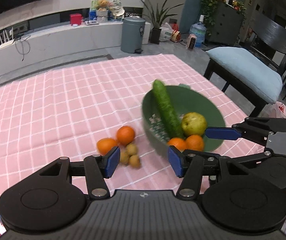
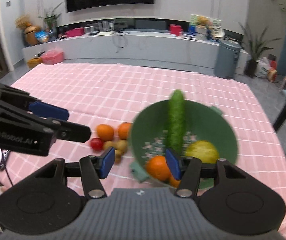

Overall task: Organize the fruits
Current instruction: 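Withdraw both grippers from the colander back toward the remaining fruit, then grasp a mandarin orange with the right gripper while the left gripper grasps another orange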

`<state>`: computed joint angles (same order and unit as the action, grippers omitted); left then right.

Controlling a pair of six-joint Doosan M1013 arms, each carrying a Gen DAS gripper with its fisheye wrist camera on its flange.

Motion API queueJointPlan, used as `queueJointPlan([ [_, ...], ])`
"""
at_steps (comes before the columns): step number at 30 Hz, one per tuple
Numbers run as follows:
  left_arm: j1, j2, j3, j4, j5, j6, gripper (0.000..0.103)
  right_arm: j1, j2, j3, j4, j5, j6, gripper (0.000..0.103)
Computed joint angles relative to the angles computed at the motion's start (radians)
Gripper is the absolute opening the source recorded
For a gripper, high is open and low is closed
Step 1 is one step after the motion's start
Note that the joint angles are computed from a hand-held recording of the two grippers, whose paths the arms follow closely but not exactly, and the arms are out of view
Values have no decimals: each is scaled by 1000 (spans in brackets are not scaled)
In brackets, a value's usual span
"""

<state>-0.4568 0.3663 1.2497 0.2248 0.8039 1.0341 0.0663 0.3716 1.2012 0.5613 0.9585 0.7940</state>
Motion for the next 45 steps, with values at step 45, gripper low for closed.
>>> queueJointPlan([
  [45,156,123,-28,-383,-19,143,59,159,453,-715,-364,617,-515,35],
])
